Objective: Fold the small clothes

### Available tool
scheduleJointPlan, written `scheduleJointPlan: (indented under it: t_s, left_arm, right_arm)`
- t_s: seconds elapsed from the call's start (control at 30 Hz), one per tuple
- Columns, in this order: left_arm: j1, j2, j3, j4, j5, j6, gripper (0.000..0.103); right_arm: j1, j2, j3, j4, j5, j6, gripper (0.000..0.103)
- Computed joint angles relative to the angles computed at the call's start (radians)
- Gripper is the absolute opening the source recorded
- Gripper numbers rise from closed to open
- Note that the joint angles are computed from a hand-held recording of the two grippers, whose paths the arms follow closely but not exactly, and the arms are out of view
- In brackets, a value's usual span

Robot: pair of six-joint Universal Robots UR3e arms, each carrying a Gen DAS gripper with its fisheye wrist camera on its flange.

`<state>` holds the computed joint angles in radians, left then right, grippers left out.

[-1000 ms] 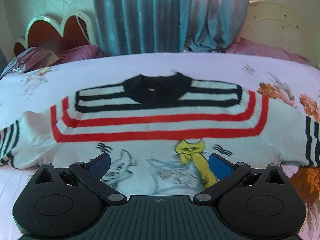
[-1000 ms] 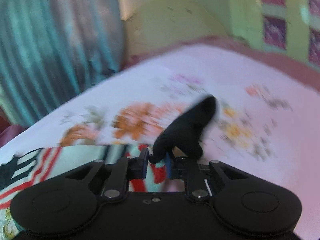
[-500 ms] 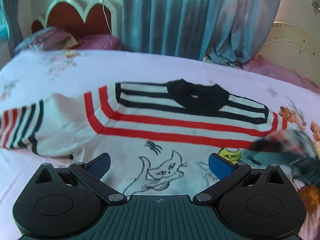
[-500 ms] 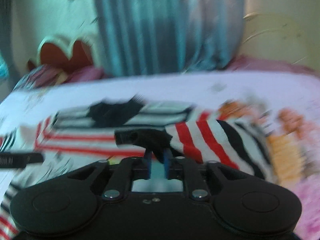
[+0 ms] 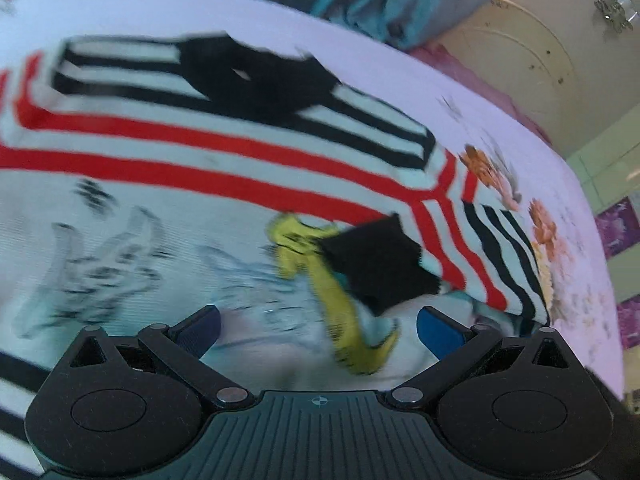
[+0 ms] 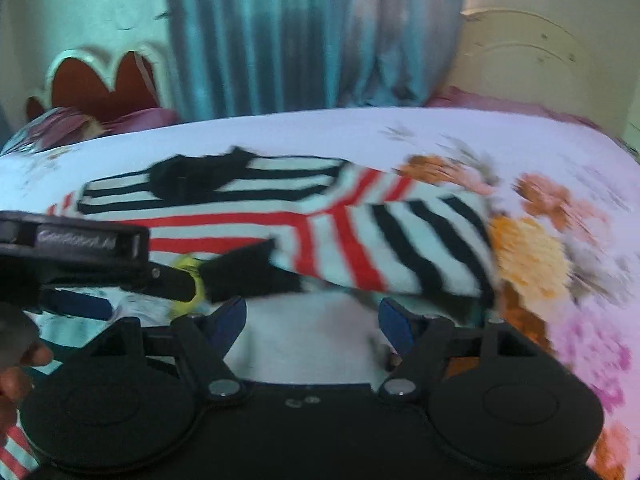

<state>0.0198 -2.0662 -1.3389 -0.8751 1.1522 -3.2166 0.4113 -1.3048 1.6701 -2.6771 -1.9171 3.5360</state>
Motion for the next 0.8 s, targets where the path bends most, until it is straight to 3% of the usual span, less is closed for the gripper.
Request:
scheduleJointPlan:
  t_s: [0.17, 0.23, 0.27, 0.3, 0.37, 0.43, 0.47, 0.8]
  left_arm:
    - [-0.048, -0.048, -0.013, 0.138, 0.025, -0.069, 0.102]
    - [-0.064, -0.057, -0.027, 0.207, 0.041, -0.071, 0.082]
    - [-0.053, -0.052, -0.047, 0.234, 0.014, -0.055, 0.057]
    - [-0.037, -0.055, -0.055, 0.242, -0.030, -0.045, 0.040]
    - [-0.033, -0.069, -0.036, 0.237, -0.030, -0.061, 0.035]
    - [-0.024, -0.075, -0.040, 0.262, -0.056, -0.055, 0.008]
    - [-0.022, -0.073, -0.043, 0.267, -0.056, -0.053, 0.004]
    - [0.110, 0.033, -0.037, 0.377, -0.207, -0.035, 0.000]
  right_arm:
    - [-0.036, -0.064, 0.111, -0.009, -0.035, 0.055, 0.072]
    - [-0.055, -0.072, 0.135, -0.018, -0.033, 0.074, 0.072]
    - [-0.064, -0.076, 0.148, -0.025, -0.028, 0.080, 0.072]
    - [-0.070, -0.078, 0.154, -0.028, -0.025, 0.086, 0.072]
    - [-0.078, -0.075, 0.157, -0.031, -0.026, 0.093, 0.072]
    - [-0.080, -0.067, 0.152, -0.032, -0.036, 0.099, 0.072]
    - [-0.083, -0.066, 0.154, -0.036, -0.040, 0.104, 0.072]
    - [-0.143, -0.050, 0.156, -0.064, 0.034, 0.176, 0.076]
